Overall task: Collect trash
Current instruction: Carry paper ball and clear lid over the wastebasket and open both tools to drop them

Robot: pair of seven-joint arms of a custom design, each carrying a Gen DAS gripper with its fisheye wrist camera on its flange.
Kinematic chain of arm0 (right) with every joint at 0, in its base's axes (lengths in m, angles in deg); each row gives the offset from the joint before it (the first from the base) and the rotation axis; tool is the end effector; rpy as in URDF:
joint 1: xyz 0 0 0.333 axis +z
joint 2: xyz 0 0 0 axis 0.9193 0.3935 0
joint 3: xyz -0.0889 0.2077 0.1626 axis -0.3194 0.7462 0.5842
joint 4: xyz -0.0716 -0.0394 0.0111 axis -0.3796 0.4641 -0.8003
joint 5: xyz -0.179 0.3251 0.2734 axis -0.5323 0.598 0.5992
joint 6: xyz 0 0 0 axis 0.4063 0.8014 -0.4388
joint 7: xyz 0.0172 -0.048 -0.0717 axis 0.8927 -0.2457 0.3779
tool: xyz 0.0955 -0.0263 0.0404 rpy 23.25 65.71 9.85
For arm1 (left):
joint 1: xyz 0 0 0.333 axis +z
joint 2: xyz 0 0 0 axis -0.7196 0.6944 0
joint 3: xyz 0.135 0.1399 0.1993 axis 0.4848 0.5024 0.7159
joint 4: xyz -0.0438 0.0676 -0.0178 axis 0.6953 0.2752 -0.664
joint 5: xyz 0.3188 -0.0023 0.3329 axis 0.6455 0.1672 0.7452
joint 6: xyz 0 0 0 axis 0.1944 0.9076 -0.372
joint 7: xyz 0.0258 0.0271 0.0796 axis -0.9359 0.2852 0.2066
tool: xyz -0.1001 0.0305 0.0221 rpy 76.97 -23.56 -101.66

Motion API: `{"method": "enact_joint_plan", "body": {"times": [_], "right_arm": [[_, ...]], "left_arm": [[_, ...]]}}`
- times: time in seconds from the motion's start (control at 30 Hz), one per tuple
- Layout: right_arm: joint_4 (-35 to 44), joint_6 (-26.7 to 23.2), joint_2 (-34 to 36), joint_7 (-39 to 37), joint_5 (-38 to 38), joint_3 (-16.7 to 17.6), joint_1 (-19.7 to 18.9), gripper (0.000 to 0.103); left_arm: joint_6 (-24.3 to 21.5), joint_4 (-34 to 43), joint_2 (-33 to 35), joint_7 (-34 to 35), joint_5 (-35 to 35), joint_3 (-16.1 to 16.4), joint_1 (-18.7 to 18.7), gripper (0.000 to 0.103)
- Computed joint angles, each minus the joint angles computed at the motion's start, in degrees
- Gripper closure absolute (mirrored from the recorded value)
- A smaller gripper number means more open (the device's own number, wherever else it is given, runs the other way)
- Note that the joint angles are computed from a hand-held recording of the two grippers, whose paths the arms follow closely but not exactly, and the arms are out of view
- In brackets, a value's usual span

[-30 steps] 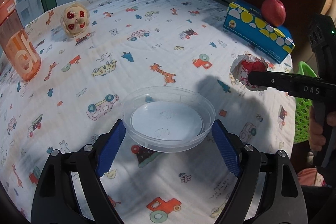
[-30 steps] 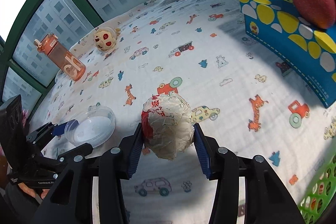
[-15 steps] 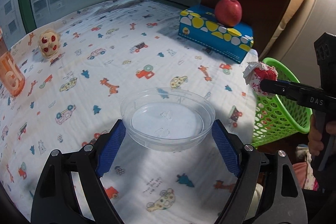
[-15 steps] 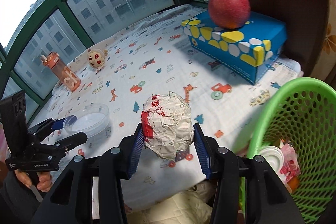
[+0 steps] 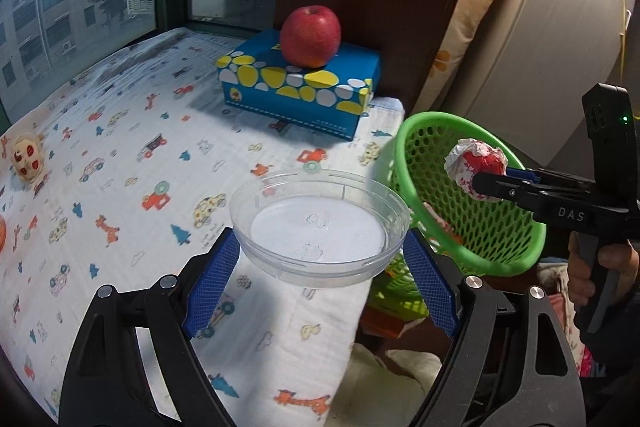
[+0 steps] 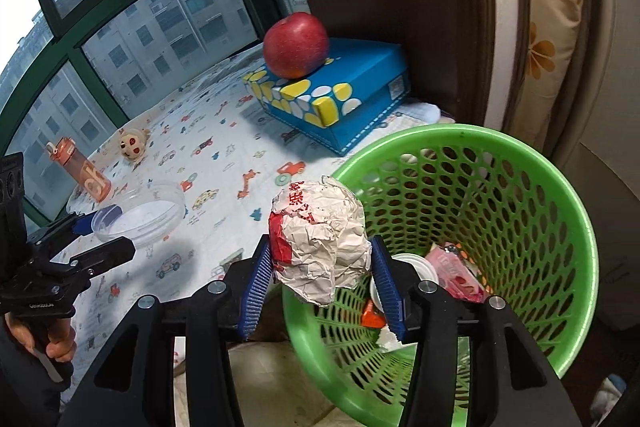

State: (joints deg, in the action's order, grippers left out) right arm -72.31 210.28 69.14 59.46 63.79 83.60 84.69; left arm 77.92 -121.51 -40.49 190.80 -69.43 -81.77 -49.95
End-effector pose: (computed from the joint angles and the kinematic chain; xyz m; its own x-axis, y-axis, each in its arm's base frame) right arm 0.7007 0.2636 0.5444 0.2192 -0.9443 -0.2457 -0.7809 -0.0188 -0.6244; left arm 0.6783 -0.1598 0.5529 -0.3186 -0.9303 0.1818 -0.7411 0.1249 -0.6596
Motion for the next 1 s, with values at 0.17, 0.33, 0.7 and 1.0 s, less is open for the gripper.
{"method": "enact_joint_plan", "body": {"times": [0.17,0.33,0.7,1.0], "right_arm": [[-4.8,1.1,-3.7,2.2,-1.7,-1.3,-1.0,0.053],[-8.4,2.3,-6.5,5.0,-3.3,-2.0,-2.5,0.050],[-14.4,5.2,-11.4,6.5,-3.3,-1.9,-4.9,0.040],[-18.6,7.7,-15.1,7.4,-3.2,-1.6,-6.0,0.037]], "left_arm": [[-1.6,5.1,3.5,-0.8,1.4,-1.4,-1.2,0.021],[-3.1,10.1,7.0,-0.9,3.2,-2.8,-2.3,0.021],[-7.2,18.2,13.7,-2.1,6.8,-5.1,-4.4,0.021],[-10.0,20.9,16.5,-2.7,7.7,-6.0,-5.7,0.021]]}}
